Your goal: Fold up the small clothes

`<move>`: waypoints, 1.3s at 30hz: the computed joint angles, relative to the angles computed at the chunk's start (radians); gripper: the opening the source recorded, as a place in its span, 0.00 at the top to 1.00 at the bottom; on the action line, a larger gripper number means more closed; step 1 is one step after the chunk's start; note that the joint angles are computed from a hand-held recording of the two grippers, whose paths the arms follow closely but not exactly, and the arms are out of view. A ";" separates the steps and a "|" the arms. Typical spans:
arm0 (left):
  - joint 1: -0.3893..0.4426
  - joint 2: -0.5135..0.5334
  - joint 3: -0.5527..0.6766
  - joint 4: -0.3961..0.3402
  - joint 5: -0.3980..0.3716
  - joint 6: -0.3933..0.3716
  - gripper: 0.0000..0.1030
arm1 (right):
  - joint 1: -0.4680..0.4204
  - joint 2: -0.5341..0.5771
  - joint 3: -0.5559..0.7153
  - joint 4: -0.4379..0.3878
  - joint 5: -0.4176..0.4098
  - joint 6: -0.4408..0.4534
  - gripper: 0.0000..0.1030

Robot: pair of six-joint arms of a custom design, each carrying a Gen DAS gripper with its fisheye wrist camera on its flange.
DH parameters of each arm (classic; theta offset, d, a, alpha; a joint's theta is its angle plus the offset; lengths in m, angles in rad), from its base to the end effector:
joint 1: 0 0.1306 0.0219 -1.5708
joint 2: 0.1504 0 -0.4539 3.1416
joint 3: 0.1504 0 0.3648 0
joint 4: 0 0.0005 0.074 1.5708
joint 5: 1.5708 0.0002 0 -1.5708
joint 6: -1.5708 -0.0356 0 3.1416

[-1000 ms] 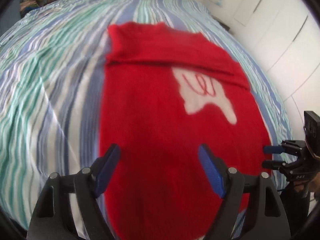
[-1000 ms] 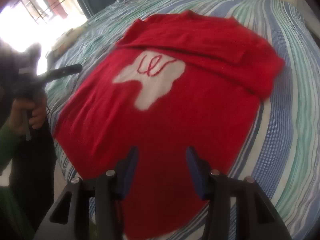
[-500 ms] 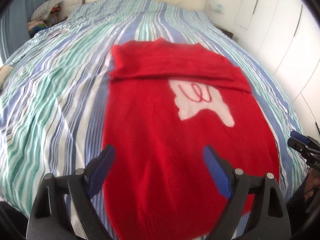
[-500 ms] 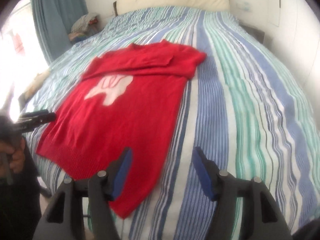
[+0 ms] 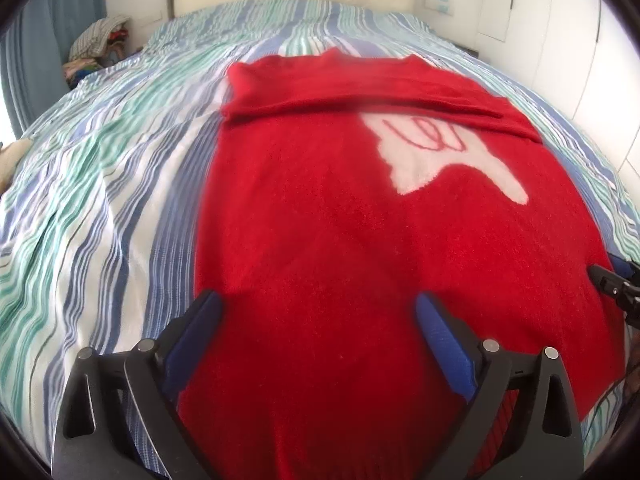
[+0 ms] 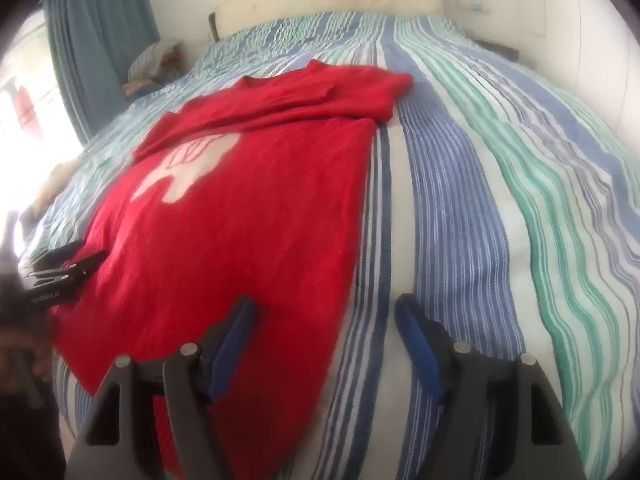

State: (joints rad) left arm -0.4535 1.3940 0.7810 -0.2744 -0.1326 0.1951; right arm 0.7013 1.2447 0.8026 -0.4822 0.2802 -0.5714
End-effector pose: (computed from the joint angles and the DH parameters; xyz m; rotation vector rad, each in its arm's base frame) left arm 0.3409 -0.1615 0.2896 0.2584 2.4378 -0.1235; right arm 0.2644 0.2097 0.3349 -0.0436 2.4561 0.2102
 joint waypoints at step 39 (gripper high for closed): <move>-0.005 0.010 -0.013 0.037 -0.018 -0.013 0.01 | 0.035 0.022 -0.019 0.052 0.059 0.035 0.17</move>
